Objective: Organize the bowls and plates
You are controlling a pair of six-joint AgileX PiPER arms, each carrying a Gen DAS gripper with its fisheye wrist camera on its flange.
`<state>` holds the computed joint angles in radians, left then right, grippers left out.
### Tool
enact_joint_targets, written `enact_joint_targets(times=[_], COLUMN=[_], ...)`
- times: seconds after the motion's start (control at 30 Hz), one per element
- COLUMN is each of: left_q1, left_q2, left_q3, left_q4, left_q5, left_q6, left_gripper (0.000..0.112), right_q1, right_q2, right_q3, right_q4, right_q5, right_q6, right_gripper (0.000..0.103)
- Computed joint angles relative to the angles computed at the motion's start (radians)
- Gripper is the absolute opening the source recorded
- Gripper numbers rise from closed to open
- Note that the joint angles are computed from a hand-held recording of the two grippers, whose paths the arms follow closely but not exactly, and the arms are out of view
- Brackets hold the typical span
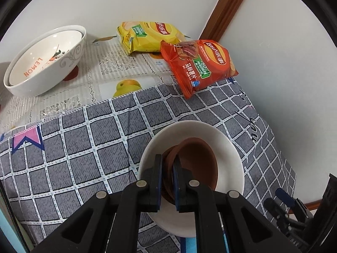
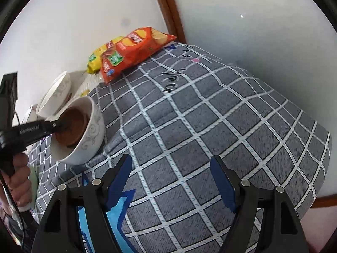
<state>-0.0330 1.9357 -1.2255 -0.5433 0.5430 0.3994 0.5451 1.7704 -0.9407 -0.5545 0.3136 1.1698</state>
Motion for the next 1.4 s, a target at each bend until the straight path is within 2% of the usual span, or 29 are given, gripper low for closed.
enact_joint_targets(times=[0.17, 0.3, 0.47, 0.63, 0.77, 0.9, 1.03, 1.13, 1.23, 1.33, 1.4], left_q1=[0.006, 0.014, 0.012, 0.014, 0.011, -0.001, -0.018, -0.011, 0.011, 0.029, 0.04], left_q2=[0.002, 0.008, 0.008, 0.008, 0.007, 0.002, -0.011, -0.028, -0.055, -0.078, -0.083], left_q3=[-0.002, -0.006, -0.001, -0.001, -0.001, -0.006, -0.006, -0.002, 0.007, 0.004, -0.005], left_q4=[-0.015, -0.053, -0.071, -0.073, -0.06, -0.007, 0.058, 0.045, 0.006, 0.024, 0.055], left_q5=[0.01, 0.026, 0.027, 0.033, 0.03, 0.034, 0.03, 0.037, 0.043, 0.035, 0.038], left_q6=[0.014, 0.046, 0.063, 0.065, 0.062, 0.028, -0.013, 0.013, 0.054, 0.031, -0.007], left_gripper=[0.009, 0.01, 0.01, 0.01, 0.01, 0.011, 0.011, 0.013, 0.025, 0.026, 0.026], right_q1=[0.047, 0.081, 0.125, 0.136, 0.135, 0.133, 0.116, 0.112, 0.116, 0.095, 0.094], right_q2=[0.002, 0.021, 0.042, 0.055, 0.062, 0.069, 0.074, 0.09, 0.099, 0.103, 0.105], right_q3=[-0.015, -0.063, -0.113, -0.151, -0.189, -0.209, -0.228, -0.26, -0.286, -0.316, -0.329], right_q4=[-0.115, -0.103, -0.169, -0.175, -0.125, -0.116, -0.059, -0.048, -0.082, 0.042, 0.072], right_q5=[0.031, 0.109, 0.181, 0.185, 0.183, 0.186, 0.166, 0.184, 0.198, 0.181, 0.176], right_q6=[0.088, 0.025, 0.039, 0.037, -0.037, -0.047, -0.083, -0.097, -0.07, -0.206, -0.247], right_gripper=[0.076, 0.076, 0.076, 0.076, 0.076, 0.075, 0.066, 0.063, 0.059, 0.053, 0.053])
